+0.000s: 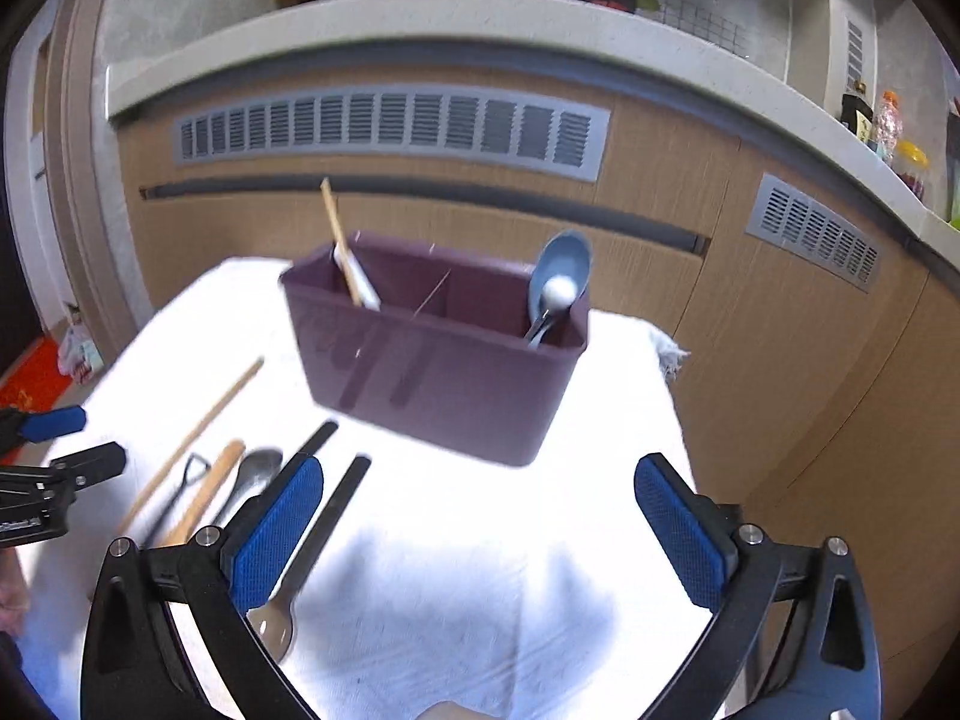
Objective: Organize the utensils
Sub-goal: 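Grasp the black-handled metal spoon with the right gripper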
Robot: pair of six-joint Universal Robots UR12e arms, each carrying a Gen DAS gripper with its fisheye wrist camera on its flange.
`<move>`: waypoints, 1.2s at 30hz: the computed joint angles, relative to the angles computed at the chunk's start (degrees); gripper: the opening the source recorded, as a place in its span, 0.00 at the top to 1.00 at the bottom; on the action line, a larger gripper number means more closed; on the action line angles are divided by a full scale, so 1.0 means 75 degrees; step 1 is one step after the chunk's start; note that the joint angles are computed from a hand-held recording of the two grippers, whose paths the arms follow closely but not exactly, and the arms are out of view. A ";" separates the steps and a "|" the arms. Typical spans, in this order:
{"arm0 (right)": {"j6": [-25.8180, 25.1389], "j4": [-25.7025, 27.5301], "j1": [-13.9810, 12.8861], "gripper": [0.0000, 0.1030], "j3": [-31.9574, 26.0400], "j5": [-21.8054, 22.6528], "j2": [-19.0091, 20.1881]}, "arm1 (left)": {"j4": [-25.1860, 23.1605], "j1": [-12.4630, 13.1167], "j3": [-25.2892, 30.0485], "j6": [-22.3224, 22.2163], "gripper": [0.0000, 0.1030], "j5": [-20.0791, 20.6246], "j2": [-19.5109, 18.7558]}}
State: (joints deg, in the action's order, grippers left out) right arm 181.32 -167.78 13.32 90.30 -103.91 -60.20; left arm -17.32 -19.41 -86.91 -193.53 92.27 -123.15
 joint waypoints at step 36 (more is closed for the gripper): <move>0.0805 0.2038 -0.0129 0.90 -0.0285 0.1697 0.0110 | -0.0430 0.0031 -0.0199 0.0015 0.29 -0.0772 0.0158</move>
